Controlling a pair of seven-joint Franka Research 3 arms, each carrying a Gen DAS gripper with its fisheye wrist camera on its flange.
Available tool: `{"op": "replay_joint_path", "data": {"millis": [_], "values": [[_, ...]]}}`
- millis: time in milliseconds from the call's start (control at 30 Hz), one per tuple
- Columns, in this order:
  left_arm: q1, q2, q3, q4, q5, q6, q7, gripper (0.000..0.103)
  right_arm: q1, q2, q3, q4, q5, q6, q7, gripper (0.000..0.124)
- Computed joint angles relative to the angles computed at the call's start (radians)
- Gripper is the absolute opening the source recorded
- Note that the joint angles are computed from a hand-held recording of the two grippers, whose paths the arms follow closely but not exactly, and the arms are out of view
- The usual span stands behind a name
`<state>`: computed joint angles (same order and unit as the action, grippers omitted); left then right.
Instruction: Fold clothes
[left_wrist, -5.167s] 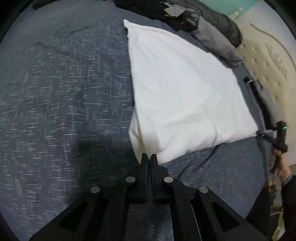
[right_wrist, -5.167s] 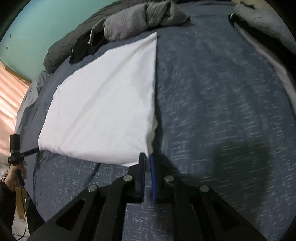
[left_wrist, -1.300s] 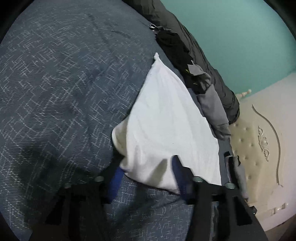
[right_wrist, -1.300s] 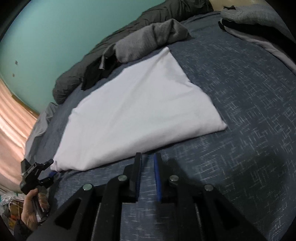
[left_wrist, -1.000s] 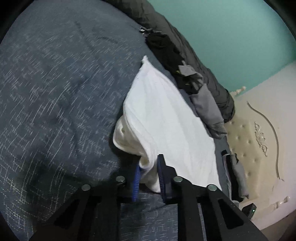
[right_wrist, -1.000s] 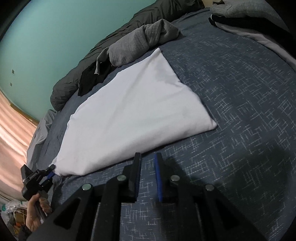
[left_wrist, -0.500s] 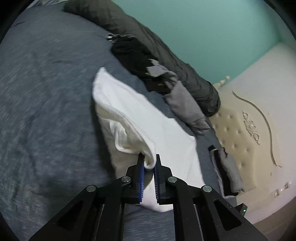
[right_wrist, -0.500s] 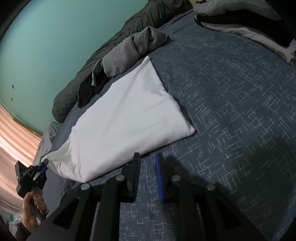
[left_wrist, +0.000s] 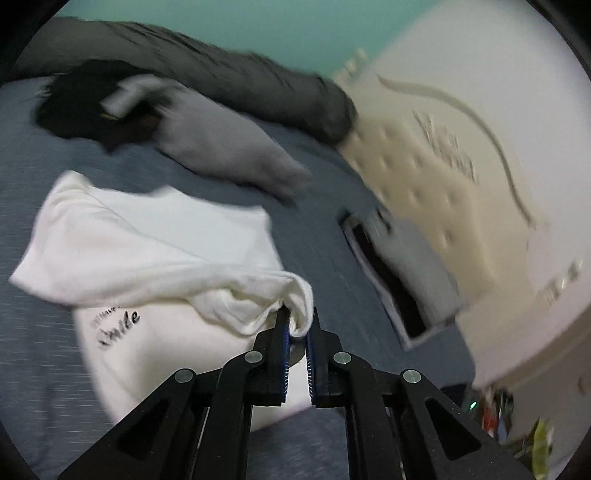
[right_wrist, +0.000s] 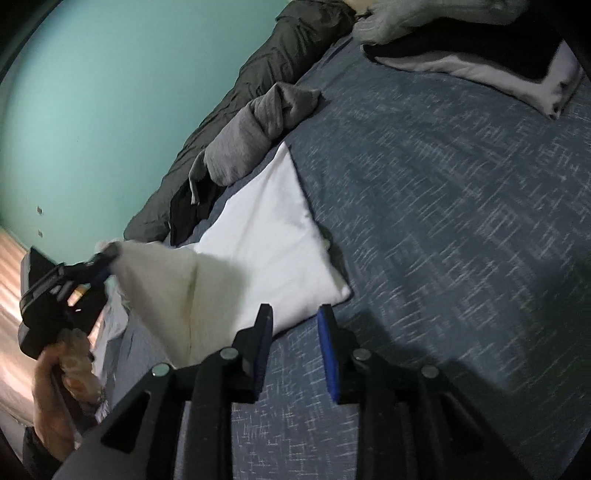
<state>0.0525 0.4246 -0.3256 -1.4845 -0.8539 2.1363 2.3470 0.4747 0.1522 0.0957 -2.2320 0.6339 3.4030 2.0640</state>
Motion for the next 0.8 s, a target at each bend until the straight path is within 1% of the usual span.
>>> {"op": "replay_joint_path", "data": {"millis": [33, 100, 200, 267, 300, 333, 367, 433, 467, 500, 533, 567, 633, 667, 700, 733, 767, 800], "values": [[-0.024, -0.005, -0.008, -0.025, 0.025, 0.002, 0.004, 0.006, -0.020, -0.008, 0.017, -0.011, 0.006, 0.010, -0.001, 0.025], [-0.062, -0.011, -0.013, -0.077, 0.075, 0.007, 0.019, 0.006, -0.002, -0.020, -0.010, -0.026, 0.026, 0.019, -0.008, 0.025], [-0.110, -0.007, -0.009, -0.135, 0.159, 0.025, 0.016, 0.006, -0.085, -0.031, 0.047, -0.056, -0.070, 0.041, 0.086, 0.025], [-0.111, -0.011, -0.006, -0.156, 0.181, 0.032, 0.003, 0.006, -0.106, -0.029, 0.056, -0.055, -0.113, 0.034, 0.111, 0.025], [-0.102, -0.019, -0.006, -0.171, 0.173, 0.036, 0.005, 0.006, -0.123, -0.025, 0.067, -0.053, -0.144, 0.036, 0.134, 0.025], [-0.096, -0.025, -0.006, -0.176, 0.173, 0.032, 0.008, 0.006, -0.161, -0.020, 0.094, -0.054, -0.202, 0.040, 0.179, 0.025], [-0.090, -0.040, -0.004, -0.189, 0.175, 0.027, 0.014, 0.009, -0.198, -0.015, 0.120, -0.055, -0.262, 0.047, 0.227, 0.025], [-0.079, -0.061, 0.004, -0.193, 0.176, 0.014, 0.022, 0.015, -0.246, 0.003, 0.150, -0.039, -0.360, 0.052, 0.293, 0.028], [-0.075, -0.071, 0.008, -0.194, 0.176, 0.008, 0.025, 0.023, -0.264, 0.014, 0.162, -0.025, -0.404, 0.056, 0.317, 0.031], [-0.067, -0.076, 0.014, -0.188, 0.169, 0.001, 0.028, 0.029, -0.281, 0.025, 0.173, -0.011, -0.446, 0.059, 0.338, 0.032], [-0.055, -0.084, 0.018, -0.187, 0.152, -0.006, 0.035, 0.039, -0.298, 0.036, 0.184, 0.004, -0.484, 0.062, 0.356, 0.032], [-0.043, -0.093, 0.024, -0.188, 0.134, -0.014, 0.042, 0.046, -0.315, 0.048, 0.196, 0.019, -0.522, 0.065, 0.373, 0.032], [-0.030, -0.107, 0.043, -0.189, 0.128, -0.007, 0.048, 0.047, -0.366, 0.070, 0.235, 0.055, -0.605, 0.039, 0.407, 0.036], [-0.028, -0.114, 0.054, -0.196, 0.137, 0.015, 0.051, 0.047, -0.364, 0.080, 0.233, 0.085, -0.620, -0.002, 0.394, 0.049], [-0.027, -0.119, 0.068, -0.204, 0.157, 0.046, 0.048, 0.047, -0.338, 0.087, 0.212, 0.106, -0.604, -0.031, 0.364, 0.055], [-0.025, -0.114, 0.077, -0.201, 0.173, 0.054, 0.036, 0.047, -0.311, 0.093, 0.189, 0.121, -0.584, -0.049, 0.340, 0.055], [-0.021, -0.106, 0.084, -0.196, 0.188, 0.058, 0.023, 0.047, -0.320, 0.106, 0.202, 0.139, -0.580, -0.067, 0.323, 0.055], [-0.018, -0.098, 0.087, -0.190, 0.200, 0.063, 0.014, 0.047, -0.307, 0.117, 0.192, 0.158, -0.582, -0.085, 0.316, 0.055]]}}
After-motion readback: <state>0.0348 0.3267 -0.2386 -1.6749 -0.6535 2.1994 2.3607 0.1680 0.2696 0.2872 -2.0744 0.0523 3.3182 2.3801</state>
